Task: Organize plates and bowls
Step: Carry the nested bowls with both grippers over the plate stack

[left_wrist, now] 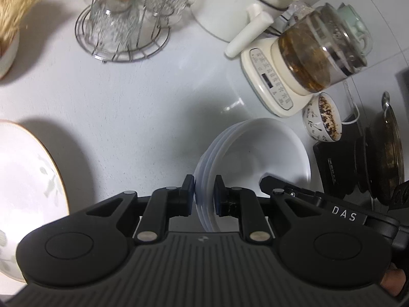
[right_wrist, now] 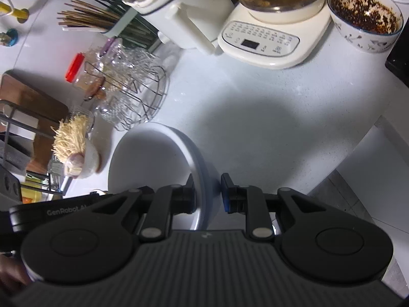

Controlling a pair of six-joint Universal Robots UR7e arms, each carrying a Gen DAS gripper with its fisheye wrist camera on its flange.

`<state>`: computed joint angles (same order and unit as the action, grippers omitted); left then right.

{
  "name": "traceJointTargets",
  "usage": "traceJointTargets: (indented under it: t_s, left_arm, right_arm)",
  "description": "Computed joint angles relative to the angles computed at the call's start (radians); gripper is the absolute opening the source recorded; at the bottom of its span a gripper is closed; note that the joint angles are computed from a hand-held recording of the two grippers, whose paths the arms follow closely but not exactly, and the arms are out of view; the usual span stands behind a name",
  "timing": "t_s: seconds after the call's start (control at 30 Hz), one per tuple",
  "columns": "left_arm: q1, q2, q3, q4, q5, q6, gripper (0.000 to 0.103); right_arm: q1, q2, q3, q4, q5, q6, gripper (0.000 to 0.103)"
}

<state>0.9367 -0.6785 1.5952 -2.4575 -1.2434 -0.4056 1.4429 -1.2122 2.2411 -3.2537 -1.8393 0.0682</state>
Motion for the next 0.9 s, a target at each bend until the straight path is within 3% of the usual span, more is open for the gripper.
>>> traceJointTargets:
  t_s: [0.23,0.47,0.9]
  left_arm:
    - [-0.041,-0.038,0.005,0.0,0.03,0.067,0.019]
    - [-0.056,-0.08,0.017,0.0,0.018,0.085,0.019]
    - [-0.041,-0.186,0.105,-0.099,0.02,0.088,0.019]
  right_arm:
    - [0.047,-0.043,0.004,0.009,-0.01,0.032,0.023]
    - [0.12,-0.049,0.005,-0.034,-0.077,0.012,0.023]
    - [0.208,0.01,-0.024,-0.099,-0.114,-0.037,0.023]
